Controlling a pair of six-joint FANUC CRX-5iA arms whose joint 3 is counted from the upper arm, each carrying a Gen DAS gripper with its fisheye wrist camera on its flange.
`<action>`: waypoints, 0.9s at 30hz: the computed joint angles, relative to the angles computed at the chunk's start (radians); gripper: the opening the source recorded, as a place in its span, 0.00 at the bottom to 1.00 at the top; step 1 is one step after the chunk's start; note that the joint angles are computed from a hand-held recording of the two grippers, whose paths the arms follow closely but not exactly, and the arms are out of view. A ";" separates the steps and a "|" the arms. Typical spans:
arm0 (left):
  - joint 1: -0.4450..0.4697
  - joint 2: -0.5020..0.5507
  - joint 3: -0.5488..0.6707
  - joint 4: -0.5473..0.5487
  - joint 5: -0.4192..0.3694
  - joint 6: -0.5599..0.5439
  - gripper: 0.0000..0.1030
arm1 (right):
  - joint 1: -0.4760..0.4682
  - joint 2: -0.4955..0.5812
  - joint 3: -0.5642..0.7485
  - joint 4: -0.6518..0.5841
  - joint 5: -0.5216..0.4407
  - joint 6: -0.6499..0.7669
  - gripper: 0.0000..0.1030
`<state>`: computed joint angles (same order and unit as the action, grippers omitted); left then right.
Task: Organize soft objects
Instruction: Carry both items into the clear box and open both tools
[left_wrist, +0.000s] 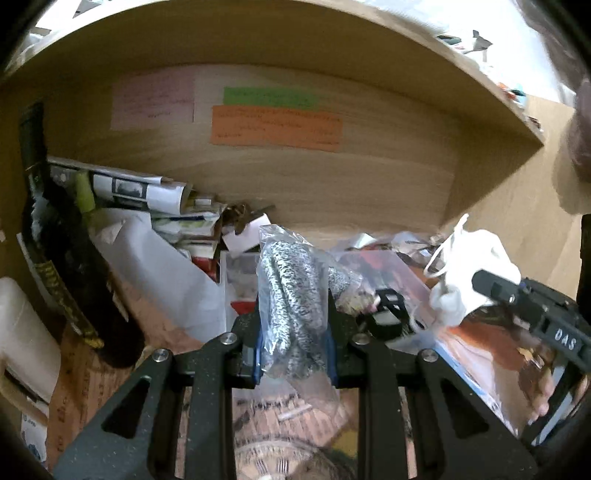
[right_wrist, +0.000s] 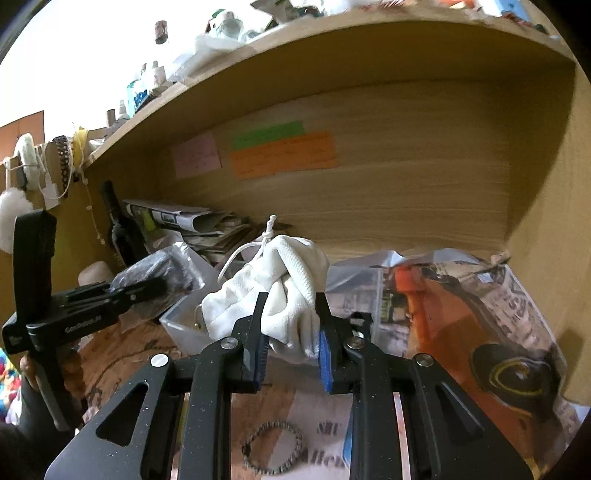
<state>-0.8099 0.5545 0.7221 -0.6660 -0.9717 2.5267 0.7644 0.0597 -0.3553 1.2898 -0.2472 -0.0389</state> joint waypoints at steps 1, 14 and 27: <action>0.008 0.010 0.013 0.012 -0.001 -0.011 0.24 | 0.007 0.019 0.024 -0.049 -0.002 0.047 0.20; 0.091 0.168 0.200 0.171 -0.066 -0.162 0.24 | 0.087 0.212 0.345 -0.717 -0.177 0.709 0.20; 0.138 0.277 0.300 0.300 -0.127 -0.264 0.24 | 0.088 0.321 0.501 -0.895 -0.337 0.889 0.23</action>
